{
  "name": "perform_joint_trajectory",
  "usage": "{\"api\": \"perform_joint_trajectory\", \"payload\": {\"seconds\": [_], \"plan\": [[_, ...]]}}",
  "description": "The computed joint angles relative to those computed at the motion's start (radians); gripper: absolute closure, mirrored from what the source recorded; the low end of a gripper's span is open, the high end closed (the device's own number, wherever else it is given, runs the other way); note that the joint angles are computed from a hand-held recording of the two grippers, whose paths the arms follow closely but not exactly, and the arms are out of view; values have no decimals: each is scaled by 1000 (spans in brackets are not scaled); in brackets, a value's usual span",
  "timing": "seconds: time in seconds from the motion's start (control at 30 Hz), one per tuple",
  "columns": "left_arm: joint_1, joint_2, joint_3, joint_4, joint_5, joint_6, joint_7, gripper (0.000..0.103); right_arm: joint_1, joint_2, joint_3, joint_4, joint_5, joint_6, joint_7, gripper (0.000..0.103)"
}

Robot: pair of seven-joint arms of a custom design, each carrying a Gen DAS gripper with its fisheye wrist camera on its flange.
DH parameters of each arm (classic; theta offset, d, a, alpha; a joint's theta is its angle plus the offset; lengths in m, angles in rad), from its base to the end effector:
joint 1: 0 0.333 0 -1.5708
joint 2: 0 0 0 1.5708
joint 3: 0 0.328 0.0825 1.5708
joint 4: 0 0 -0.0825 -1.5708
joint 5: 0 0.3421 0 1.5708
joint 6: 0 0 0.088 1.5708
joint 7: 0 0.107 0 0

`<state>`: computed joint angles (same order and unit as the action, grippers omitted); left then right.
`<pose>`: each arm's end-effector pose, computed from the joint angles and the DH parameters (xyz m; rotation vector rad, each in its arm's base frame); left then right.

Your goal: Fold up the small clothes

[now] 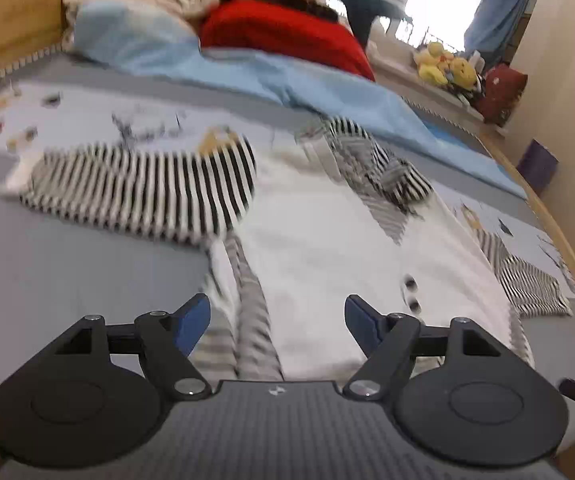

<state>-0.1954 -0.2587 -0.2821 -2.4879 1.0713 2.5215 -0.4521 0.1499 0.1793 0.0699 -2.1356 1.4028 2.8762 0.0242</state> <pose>0.3765 -0.2085 0.4411 -2.2230 1.0127 -0.7091 0.5459 0.0632 0.3910 -2.0138 1.2334 -0.4264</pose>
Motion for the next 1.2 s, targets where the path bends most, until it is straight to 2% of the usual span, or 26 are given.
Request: {"api": "perform_joint_trajectory", "payload": {"seconds": [0.17, 0.3, 0.4, 0.43, 0.47, 0.53, 0.6, 0.63, 0.73, 0.8, 0.9, 0.97, 1.03, 1.1, 1.17, 1.2], "plan": [[86, 25, 70, 36, 84, 29, 44, 24, 8, 18, 14, 44, 155, 27, -87, 79], [183, 43, 156, -1, 159, 168, 65, 24, 39, 36, 19, 83, 246, 70, -147, 77], [253, 56, 196, -64, 194, 238, 50, 25, 70, 59, 25, 117, 223, 106, -130, 77], [263, 58, 216, -88, 111, 247, 105, 29, 78, 67, 29, 127, 197, 115, -114, 77], [275, 57, 238, -111, 72, 258, 102, 36, 86, 73, 32, 137, 155, 115, -87, 77], [352, 59, 248, -143, 129, 317, 32, 38, 101, 97, 39, 168, 35, 106, -2, 77], [384, 53, 251, -162, 105, 266, 62, 53, 131, 130, 31, 205, -160, 98, 159, 77], [399, 49, 254, -173, 100, 257, 62, 56, 157, 153, 16, 232, -270, 86, 252, 77], [473, 33, 278, -215, 169, 285, -62, 57, 211, 234, 4, 348, -440, 91, 406, 79], [516, 24, 292, -237, 226, 307, -152, 57, 205, 289, 38, 444, -466, 74, 448, 88], [568, 33, 322, -246, 324, 363, -278, 57, 182, 369, 101, 565, -491, 62, 478, 90], [591, 59, 336, -232, 412, 397, -380, 57, 179, 418, 117, 624, -534, 53, 512, 90], [594, 78, 342, -220, 456, 392, -445, 57, 195, 460, 92, 666, -603, 8, 592, 90], [591, 101, 350, -208, 450, 387, -458, 57, 259, 494, 1, 704, -723, -52, 754, 90], [585, 117, 348, -197, 410, 367, -432, 58, 284, 521, -42, 740, -806, -108, 847, 90], [580, 121, 344, -191, 394, 351, -425, 68, 294, 539, -62, 768, -847, -143, 894, 90]]}}
